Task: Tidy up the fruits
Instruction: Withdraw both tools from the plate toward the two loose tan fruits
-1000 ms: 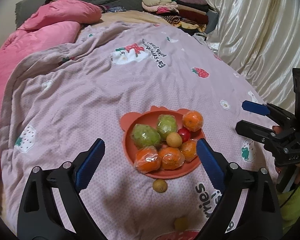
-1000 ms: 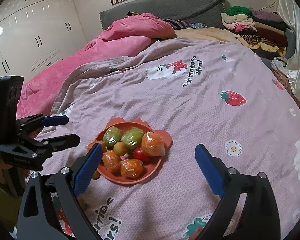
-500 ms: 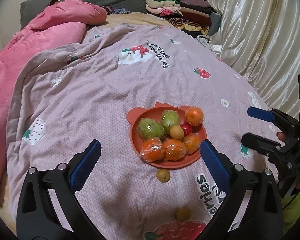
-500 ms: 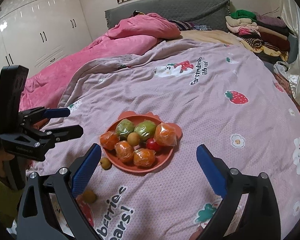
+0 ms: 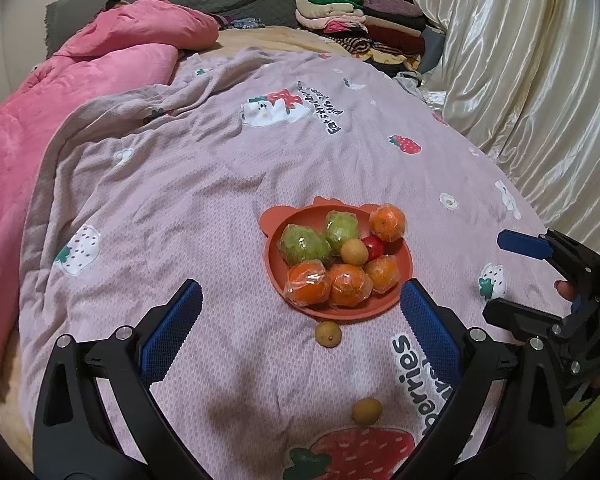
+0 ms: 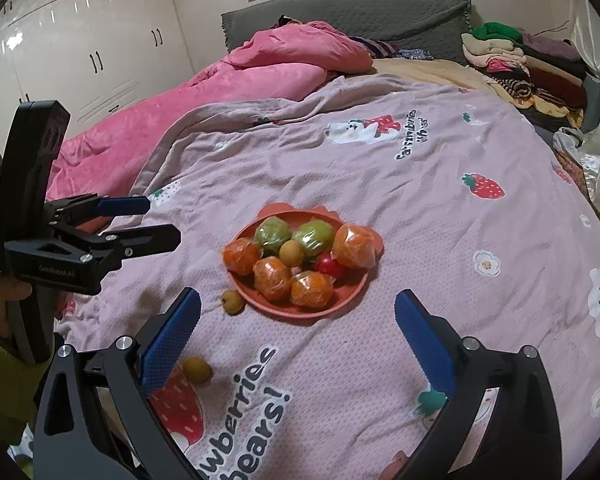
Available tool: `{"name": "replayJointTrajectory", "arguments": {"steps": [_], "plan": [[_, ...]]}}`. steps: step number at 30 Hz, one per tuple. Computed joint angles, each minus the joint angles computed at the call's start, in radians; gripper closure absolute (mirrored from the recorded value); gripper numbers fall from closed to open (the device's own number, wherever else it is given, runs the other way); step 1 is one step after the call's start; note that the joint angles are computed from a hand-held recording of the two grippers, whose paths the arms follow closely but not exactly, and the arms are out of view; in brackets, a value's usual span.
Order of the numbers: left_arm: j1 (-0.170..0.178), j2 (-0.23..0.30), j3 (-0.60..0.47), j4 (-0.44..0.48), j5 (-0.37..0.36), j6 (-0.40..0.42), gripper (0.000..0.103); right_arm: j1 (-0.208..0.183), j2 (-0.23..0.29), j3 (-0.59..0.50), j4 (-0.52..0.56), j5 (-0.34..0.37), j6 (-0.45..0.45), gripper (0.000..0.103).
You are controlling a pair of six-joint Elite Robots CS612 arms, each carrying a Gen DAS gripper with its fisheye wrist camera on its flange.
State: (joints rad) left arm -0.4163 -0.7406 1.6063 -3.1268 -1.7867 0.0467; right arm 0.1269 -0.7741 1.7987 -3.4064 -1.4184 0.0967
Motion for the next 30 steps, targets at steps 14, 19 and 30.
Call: {"name": "replayJointTrajectory", "arguments": {"steps": [14,19,30], "plan": [[0.002,-0.012,0.038,-0.012,0.003,-0.004,0.010,0.021,-0.002,0.017,0.009,0.017,-0.009,0.005],[0.002,-0.016,0.050,-0.016,0.007,-0.005,0.010,0.029,0.000,0.021,0.012,0.022,-0.013,0.005],[0.002,-0.018,0.067,-0.006,0.009,-0.002,0.010,0.049,0.007,0.023,0.039,0.032,-0.037,0.005]]}}
